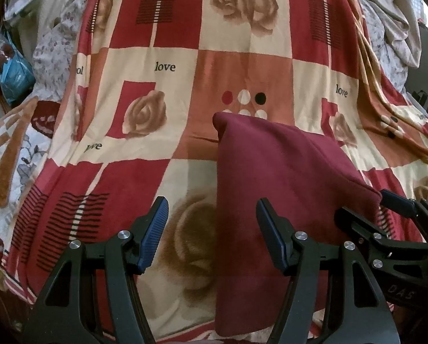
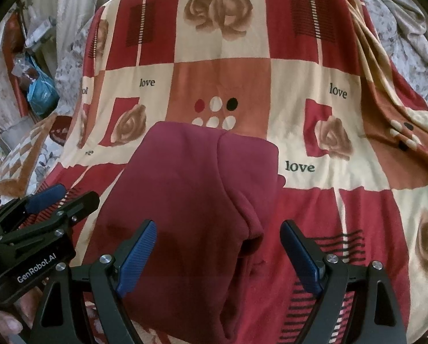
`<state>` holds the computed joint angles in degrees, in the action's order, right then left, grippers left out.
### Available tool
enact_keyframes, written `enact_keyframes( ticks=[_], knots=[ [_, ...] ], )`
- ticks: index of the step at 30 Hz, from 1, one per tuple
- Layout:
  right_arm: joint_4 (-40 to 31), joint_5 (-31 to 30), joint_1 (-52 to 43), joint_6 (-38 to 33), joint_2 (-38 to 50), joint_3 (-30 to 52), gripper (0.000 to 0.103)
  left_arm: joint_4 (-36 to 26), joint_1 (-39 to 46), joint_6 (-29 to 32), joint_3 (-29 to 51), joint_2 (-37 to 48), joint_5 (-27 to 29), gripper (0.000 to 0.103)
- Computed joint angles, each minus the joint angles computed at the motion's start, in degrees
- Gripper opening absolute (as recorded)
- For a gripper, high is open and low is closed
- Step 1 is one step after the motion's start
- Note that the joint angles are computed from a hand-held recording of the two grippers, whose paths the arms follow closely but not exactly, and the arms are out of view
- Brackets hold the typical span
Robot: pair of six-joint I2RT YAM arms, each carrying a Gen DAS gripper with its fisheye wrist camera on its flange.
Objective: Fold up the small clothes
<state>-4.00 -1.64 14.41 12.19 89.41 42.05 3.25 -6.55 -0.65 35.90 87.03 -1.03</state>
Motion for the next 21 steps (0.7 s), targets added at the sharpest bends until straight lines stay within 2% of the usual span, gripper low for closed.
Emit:
enact_keyframes(
  ticks=[21],
  knots=[
    [-0.15, -0.37, -0.01, -0.21, 1.51, 0.66, 0.086, 0.47, 0.03, -0.22, -0.12, 0.64, 0.10, 0.063]
  ],
)
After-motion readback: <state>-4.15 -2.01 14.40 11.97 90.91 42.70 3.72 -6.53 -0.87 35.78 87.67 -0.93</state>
